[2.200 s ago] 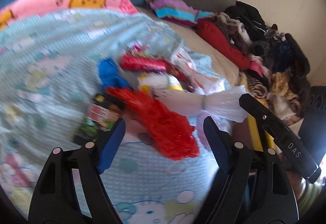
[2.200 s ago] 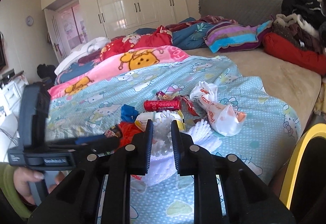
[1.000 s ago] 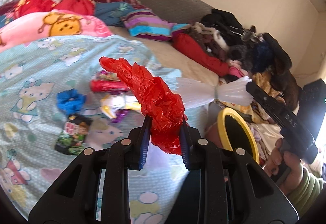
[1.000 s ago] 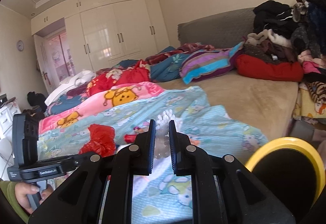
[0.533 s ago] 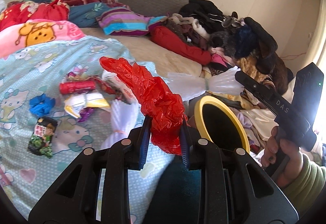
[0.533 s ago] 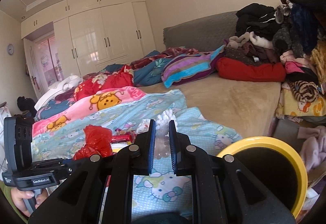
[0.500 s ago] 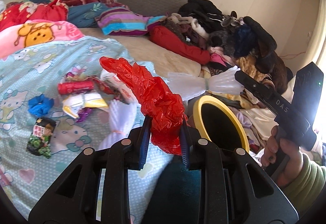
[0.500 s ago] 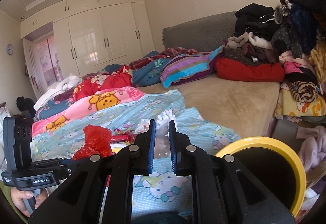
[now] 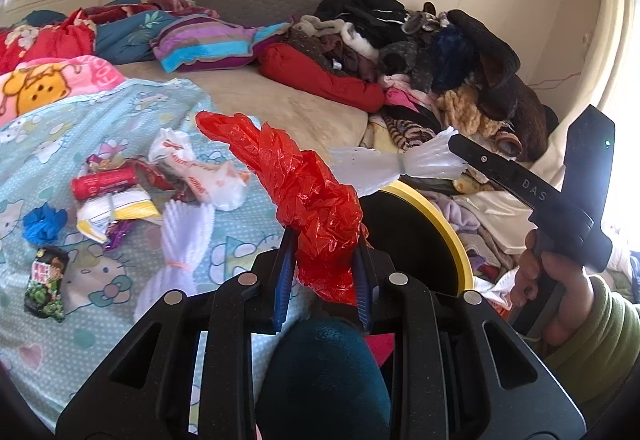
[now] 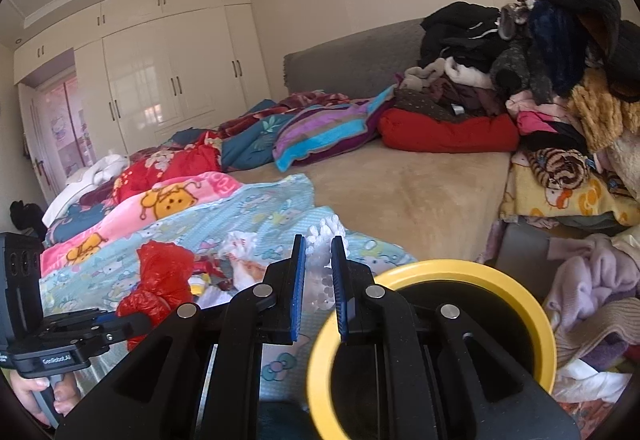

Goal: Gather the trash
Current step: 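Carry the red bag with the left tool while the right tool carries the white piece to the bin, then open the left tool over the yellow bin while the right tool releases its white piece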

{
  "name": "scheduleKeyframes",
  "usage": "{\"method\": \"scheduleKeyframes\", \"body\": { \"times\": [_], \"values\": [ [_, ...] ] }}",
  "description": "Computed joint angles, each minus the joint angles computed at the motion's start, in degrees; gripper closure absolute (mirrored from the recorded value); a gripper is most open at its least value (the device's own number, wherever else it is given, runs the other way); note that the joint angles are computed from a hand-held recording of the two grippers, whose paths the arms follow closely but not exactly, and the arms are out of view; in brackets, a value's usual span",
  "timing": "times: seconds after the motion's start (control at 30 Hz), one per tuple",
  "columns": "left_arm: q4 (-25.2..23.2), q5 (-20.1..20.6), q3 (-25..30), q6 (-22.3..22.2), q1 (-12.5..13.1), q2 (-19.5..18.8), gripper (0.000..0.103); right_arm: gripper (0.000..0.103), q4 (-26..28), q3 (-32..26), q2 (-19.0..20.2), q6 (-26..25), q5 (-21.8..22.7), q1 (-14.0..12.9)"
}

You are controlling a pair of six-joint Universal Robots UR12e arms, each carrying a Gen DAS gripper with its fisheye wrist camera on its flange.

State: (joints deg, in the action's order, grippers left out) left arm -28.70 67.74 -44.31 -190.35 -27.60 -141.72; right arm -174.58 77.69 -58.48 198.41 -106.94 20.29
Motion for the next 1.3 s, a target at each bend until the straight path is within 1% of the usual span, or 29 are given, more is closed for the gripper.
{"method": "scheduleKeyframes", "body": {
  "times": [0.23,0.47,0.77,1.07,1.3],
  "values": [
    [-1.8,-1.6,2.5,1.3,-0.5,-1.3,0.083,0.090,1.2,2.0,-1.5,1.9,-1.6,-0.7],
    [-3.9,-3.1,6.2,3.1,-1.3,-3.3,0.083,0.090,2.0,3.6,-2.6,2.2,-3.5,-1.2],
    [-8.6,-4.4,11.7,5.6,-2.6,-6.2,0.083,0.090,3.4,5.3,-3.6,3.3,-5.6,-1.8],
    [-15.7,-5.4,20.7,7.2,-3.8,-11.1,0.083,0.090,5.8,6.9,-4.4,7.9,-8.3,-2.8],
    [-21.8,-5.3,29.1,9.1,-4.7,-15.7,0.083,0.090,8.2,8.0,-5.0,11.0,-8.7,-3.6]
  ]
}}
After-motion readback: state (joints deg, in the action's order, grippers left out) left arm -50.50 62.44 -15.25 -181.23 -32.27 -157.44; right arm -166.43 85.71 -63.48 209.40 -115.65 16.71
